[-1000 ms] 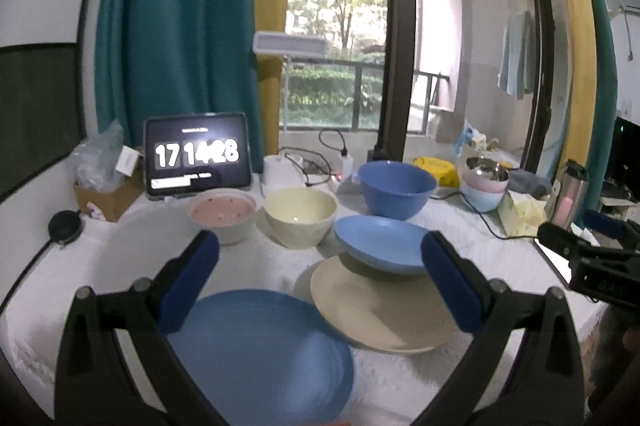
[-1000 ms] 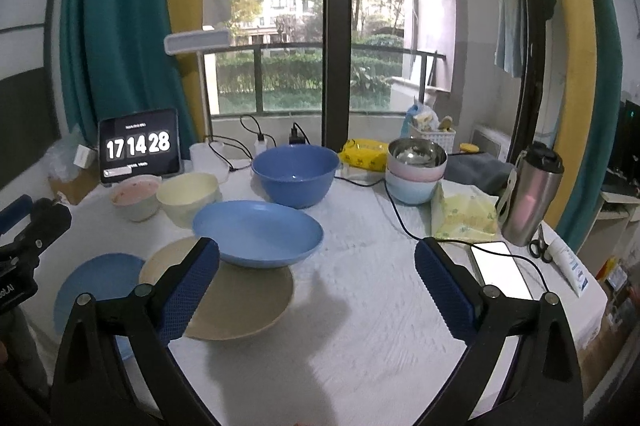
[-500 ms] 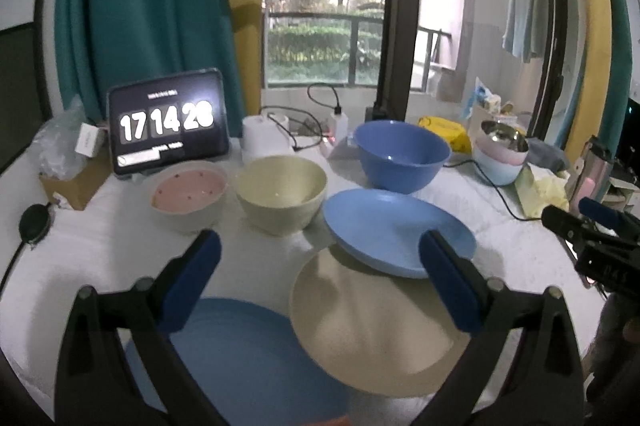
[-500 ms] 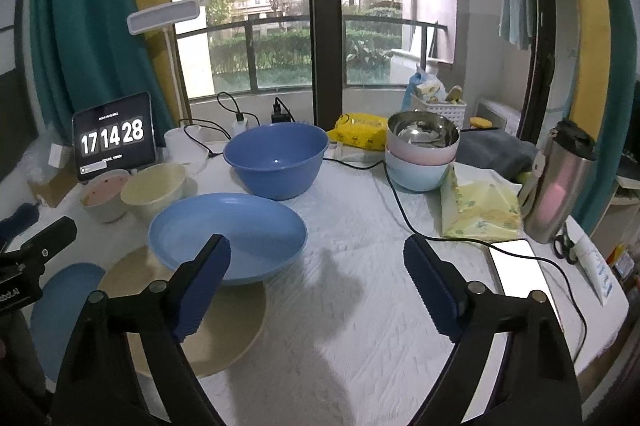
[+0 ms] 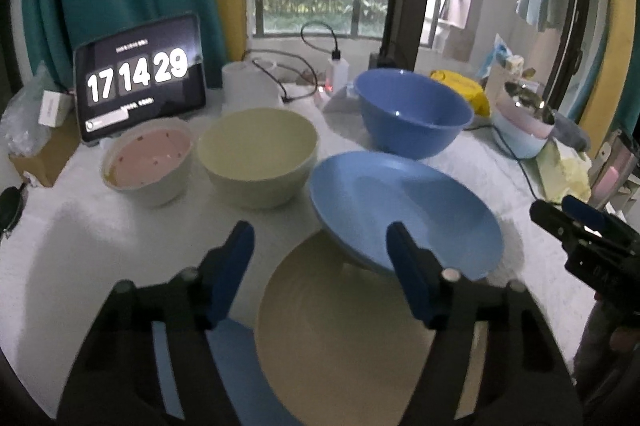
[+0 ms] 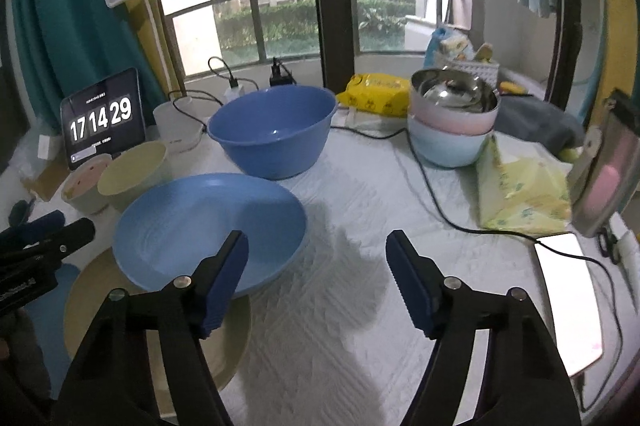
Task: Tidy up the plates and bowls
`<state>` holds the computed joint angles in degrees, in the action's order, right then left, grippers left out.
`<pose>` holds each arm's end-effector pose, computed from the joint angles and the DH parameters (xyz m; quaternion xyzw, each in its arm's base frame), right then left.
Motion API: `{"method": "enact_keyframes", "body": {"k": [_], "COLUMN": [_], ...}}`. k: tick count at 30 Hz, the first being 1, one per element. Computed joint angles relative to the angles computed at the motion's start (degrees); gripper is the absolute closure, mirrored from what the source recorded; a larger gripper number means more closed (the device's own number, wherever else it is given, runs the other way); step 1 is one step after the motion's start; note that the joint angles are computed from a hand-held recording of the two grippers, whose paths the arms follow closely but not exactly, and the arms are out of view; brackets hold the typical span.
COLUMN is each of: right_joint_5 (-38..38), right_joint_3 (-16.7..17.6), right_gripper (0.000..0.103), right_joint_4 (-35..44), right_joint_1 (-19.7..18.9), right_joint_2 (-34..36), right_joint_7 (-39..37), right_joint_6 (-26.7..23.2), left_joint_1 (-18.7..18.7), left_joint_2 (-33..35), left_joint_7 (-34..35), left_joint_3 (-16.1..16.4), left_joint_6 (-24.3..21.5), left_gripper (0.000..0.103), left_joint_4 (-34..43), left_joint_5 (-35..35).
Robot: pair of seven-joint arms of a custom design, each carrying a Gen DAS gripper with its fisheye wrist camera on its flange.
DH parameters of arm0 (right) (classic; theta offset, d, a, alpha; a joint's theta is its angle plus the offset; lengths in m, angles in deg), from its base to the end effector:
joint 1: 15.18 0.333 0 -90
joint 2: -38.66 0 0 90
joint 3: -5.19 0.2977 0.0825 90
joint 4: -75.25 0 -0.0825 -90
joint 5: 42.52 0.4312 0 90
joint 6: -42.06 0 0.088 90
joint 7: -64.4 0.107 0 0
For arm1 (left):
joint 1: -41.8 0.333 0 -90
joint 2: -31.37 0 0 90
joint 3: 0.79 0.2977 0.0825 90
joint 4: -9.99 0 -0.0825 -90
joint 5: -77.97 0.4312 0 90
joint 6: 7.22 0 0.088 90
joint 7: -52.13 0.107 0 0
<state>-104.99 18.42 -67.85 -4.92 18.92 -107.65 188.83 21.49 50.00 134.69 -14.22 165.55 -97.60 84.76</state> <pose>0.4559 0.2109 0.3974 -0.4778 0.7682 -0.3415 0.2550 0.5906 -0.3892 0.3967 -0.4574 0.7943 -0.3647 0.1640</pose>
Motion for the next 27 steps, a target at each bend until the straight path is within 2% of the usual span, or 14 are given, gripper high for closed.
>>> {"method": "enact_keyframes", "body": {"k": [4,9,12,17,22,27], "right_joint_5": [0.23,1.52,2.26,4.43,6.20,8.82], "right_joint_3": [-1.45,-3.20,-4.00,-5.25,-6.07,-6.63], "right_gripper": [0.034,0.038,0.044,0.050,0.056,0.066], "right_joint_4": [1.11,1.71,2.10,3.22,3.81,3.79], "right_joint_1": [-0.60,-1.21,-1.57,-1.80,-2.02,-1.93], "right_joint_2": [2.77,5.44,6.91,9.34,11.02,11.80], "right_joint_7": [-0.70,-1.59,-2.37,-4.86,-6.52,-9.08], "right_joint_6": [2.99,6.66,8.69,11.89,14.85,16.94], "left_joint_1": [-0.85,-1.78,-1.33,-1.82,-1.03,-1.19], "left_joint_2": [2.58,5.25,6.63,7.93,9.38,9.63], "left_joint_7": [-0.37,-0.99,-0.34,-0.50,1.58,2.71], "left_joint_3": [0.22,0.61,-0.28,-0.08,-1.25,-1.39], "left_joint_6": [-4.42,-7.75,-9.87,-12.34,-15.20,-15.71], "left_gripper": [0.046,0.054,0.057,0.060,0.068,0.071], "left_joint_4": [3.85,7.40,9.30,11.62,13.96,14.29], "left_joint_5": [0.33,1.15,0.11,0.17,-1.68,-2.02]}}
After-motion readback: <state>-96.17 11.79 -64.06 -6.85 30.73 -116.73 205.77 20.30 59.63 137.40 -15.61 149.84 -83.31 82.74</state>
